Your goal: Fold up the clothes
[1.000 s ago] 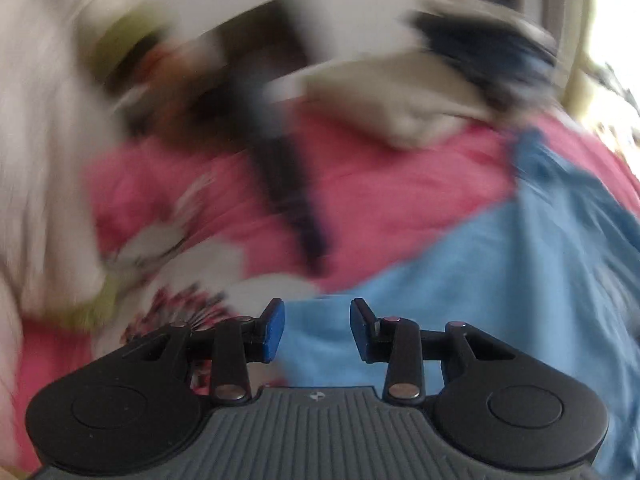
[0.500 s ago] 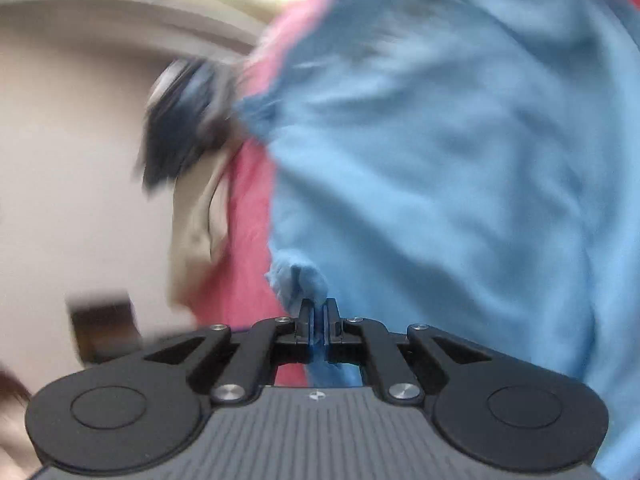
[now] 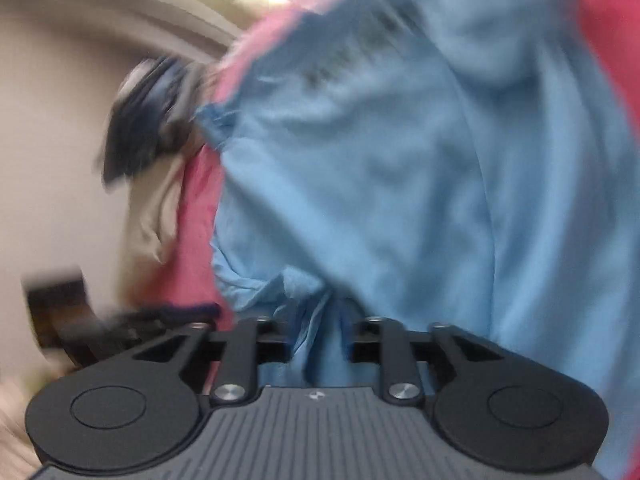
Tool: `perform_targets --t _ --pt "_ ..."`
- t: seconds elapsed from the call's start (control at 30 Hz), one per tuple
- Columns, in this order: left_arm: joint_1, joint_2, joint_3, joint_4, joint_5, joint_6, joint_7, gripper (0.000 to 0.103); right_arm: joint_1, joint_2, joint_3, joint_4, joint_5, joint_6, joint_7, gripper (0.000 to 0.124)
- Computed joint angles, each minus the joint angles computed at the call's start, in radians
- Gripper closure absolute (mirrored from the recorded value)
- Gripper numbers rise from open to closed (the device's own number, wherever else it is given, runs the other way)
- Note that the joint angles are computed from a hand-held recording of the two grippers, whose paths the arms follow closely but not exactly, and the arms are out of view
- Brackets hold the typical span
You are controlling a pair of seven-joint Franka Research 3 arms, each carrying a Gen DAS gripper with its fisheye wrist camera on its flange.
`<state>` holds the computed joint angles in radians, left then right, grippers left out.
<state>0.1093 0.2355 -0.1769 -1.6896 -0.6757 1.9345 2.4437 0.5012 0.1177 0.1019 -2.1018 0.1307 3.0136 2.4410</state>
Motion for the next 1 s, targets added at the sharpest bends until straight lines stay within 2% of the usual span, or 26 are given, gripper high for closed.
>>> perform_targets --t 0.03,0.1,0.2,0.3,0.37,0.43,0.53,0.6,0.7,0.83,0.97,1.0 --pt "-0.003 -0.006 -0.002 -0.01 0.001 0.02 0.016 0.063 0.032 -0.001 -0.042 0.029 -0.146 -0.04 0.024 0.086" --pt "-0.008 -0.014 -0.004 -0.024 0.003 0.052 0.042 0.063 0.046 0.021 -0.055 0.106 -0.311 -0.124 -0.028 0.083" --pt "-0.015 -0.017 -0.004 -0.031 0.01 0.082 0.055 0.063 0.049 0.036 -0.038 0.162 -0.437 -0.215 -0.161 0.083" --pt "-0.02 -0.023 -0.003 -0.04 0.017 0.107 0.06 0.063 0.033 0.082 -0.001 0.231 -0.392 -0.292 -0.34 0.083" --pt "-0.02 -0.03 -0.003 -0.05 0.015 0.119 0.072 0.063 0.029 0.112 0.007 0.266 -0.325 -0.325 -0.366 0.083" --pt "-0.022 -0.038 -0.003 -0.061 0.015 0.128 0.084 0.063 0.018 0.129 0.014 0.282 -0.226 -0.336 -0.366 0.083" --pt "-0.026 -0.04 -0.002 -0.068 0.019 0.134 0.099 0.063 0.003 0.125 0.013 0.266 -0.084 -0.318 -0.296 0.083" --pt "-0.029 -0.041 -0.002 -0.073 0.021 0.141 0.107 0.063 -0.001 0.12 0.007 0.258 -0.035 -0.33 -0.251 0.084" --pt "-0.031 -0.034 -0.002 -0.07 0.02 0.146 0.108 0.063 0.004 0.104 -0.001 0.25 -0.055 -0.367 -0.246 0.085" --pt "-0.029 -0.031 -0.003 -0.072 0.016 0.152 0.112 0.063 0.026 0.086 -0.008 0.246 -0.162 -0.41 -0.25 0.088" --pt "-0.028 -0.03 -0.003 -0.074 0.012 0.153 0.112 0.063 0.027 0.082 -0.006 0.24 -0.204 -0.405 -0.248 0.115" --pt "-0.028 -0.03 -0.004 -0.074 0.012 0.153 0.112 0.063 0.023 0.078 -0.003 0.234 -0.197 -0.393 -0.254 0.117"
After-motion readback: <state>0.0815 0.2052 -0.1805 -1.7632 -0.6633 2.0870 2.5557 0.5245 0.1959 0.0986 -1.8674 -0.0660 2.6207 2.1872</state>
